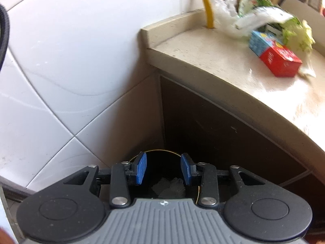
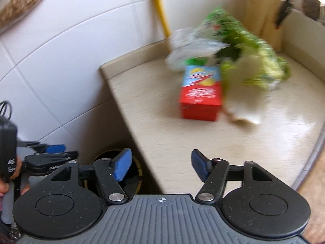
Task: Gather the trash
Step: 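Move both open grippers back toward the countertop items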
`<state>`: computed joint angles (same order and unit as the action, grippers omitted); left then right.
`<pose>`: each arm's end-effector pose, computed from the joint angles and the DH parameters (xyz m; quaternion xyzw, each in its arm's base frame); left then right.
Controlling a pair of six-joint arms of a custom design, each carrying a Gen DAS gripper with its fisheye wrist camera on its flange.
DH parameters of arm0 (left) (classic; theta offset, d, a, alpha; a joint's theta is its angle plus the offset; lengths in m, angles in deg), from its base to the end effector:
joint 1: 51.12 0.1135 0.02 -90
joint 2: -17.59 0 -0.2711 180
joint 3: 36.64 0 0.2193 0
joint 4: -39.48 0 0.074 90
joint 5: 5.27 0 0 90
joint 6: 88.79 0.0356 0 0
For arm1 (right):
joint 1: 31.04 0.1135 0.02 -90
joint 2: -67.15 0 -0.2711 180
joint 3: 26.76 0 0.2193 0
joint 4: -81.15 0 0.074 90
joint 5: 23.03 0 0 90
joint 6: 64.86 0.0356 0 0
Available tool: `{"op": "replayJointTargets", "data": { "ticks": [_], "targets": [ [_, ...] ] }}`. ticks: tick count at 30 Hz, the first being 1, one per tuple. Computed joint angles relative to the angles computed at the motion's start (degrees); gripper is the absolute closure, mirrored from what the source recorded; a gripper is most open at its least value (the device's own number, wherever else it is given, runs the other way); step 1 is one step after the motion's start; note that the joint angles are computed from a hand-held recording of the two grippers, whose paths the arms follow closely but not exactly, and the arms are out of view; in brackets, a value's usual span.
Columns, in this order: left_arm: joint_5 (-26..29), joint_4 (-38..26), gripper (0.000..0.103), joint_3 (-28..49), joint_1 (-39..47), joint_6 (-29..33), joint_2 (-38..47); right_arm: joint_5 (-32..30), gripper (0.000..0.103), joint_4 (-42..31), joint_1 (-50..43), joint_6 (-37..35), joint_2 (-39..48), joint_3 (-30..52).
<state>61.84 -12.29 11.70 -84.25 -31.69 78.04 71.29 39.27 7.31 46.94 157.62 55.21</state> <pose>0.1313 -0.0691 0.2074 -0.0429 0.9549 0.0414 0.2910 0.2439 0.1896 0.2678 -0.1227 0.9322 0.1390 0.3108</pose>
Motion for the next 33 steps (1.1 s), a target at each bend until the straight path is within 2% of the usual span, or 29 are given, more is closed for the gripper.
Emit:
{"op": "replayJointTargets", "data": {
  "ticks": [3, 6, 10, 17, 23, 28, 33],
  "targets": [
    [-1.7, -1.5, 0.070, 1.4, -2.9, -1.1, 2.1, -0.3, 0.029, 0.4, -3.6, -1.5, -3.5, -2.8],
    [-1.2, -3.5, 0.070, 3.2, -5.1, -3.6, 2.2, -1.5, 0.029, 0.8, -8.0, -2.9, -6.2, -5.2],
    [-1.7, -4.6, 0.070, 6.8, -9.9, -7.6, 3.4, -3.4, 0.029, 1.6, -14.0, -5.1, -6.2, -5.7],
    [-2.1, -2.3, 0.067, 15.7, -14.1, -8.1, 10.8, -7.0, 0.029, 3.4, -22.4, -8.8, -1.0, -3.2],
    [-0.7, 0.4, 0.065, 23.0, -13.6, -5.8, 18.2, -11.7, 0.029, 4.9, -26.0, -10.7, 4.2, -0.8],
    [0.2, 0.2, 0.065, 29.1, -12.9, -5.0, 23.8, -15.2, 0.029, 5.7, -28.2, -12.0, 9.8, 2.8],
    [0.9, 0.4, 0.065, 33.8, -11.4, -3.0, 27.6, -21.9, 0.033, 6.0, -31.0, -12.4, 14.2, 5.4]
  ]
}}
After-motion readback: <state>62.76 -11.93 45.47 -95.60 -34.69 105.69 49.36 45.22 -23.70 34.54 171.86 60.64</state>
